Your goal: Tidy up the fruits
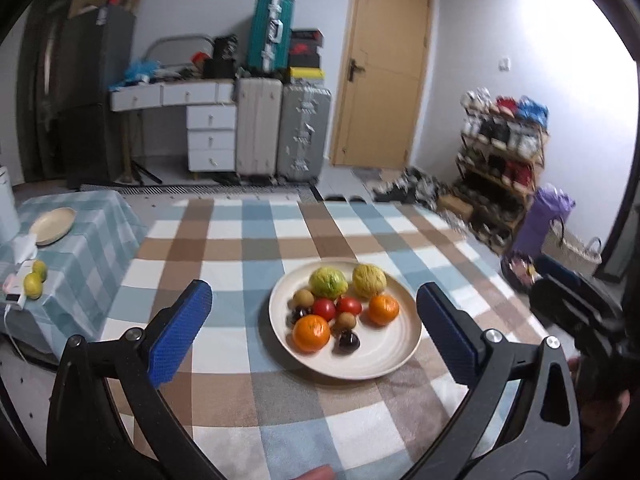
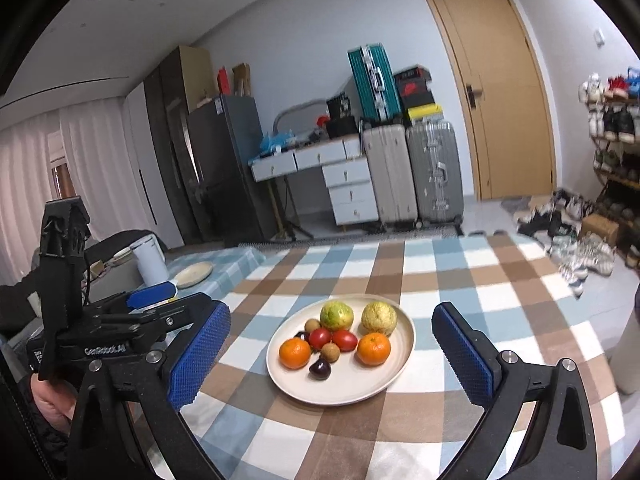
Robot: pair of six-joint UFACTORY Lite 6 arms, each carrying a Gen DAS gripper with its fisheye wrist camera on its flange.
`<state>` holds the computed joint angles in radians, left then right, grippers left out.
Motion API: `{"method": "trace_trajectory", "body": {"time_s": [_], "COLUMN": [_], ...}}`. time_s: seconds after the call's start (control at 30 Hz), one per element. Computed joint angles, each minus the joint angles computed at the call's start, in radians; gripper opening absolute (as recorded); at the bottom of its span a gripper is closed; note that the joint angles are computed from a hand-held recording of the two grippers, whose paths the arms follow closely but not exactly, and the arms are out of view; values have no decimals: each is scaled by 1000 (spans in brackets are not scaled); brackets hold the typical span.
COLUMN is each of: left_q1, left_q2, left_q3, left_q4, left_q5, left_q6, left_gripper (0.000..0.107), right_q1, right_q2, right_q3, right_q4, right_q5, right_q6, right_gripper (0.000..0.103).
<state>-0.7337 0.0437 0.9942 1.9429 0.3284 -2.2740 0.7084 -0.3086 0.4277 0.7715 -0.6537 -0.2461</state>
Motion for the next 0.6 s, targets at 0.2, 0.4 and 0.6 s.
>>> {"method": "trace_trajectory", "body": {"time_s": [0.2, 0.4, 0.6], "left_q1": [-97, -141, -163], "left_q2": [-88, -137, -196], "left_q3": [-123, -211, -332], "left_q4": [32, 30, 94], "left_q5": [216, 296, 359], "left_q6": [-95, -112, -205], "left_gripper": [102, 102, 102], "right_q1": [195, 312, 405], "right_q2": [-22, 5, 69], "right_q3": [-52, -79, -107], "right_q4": [224, 324, 369], "right_q5": [-229, -352, -476], "right_q6": [-166, -195, -178], "right_gripper": [103, 103, 103]}}
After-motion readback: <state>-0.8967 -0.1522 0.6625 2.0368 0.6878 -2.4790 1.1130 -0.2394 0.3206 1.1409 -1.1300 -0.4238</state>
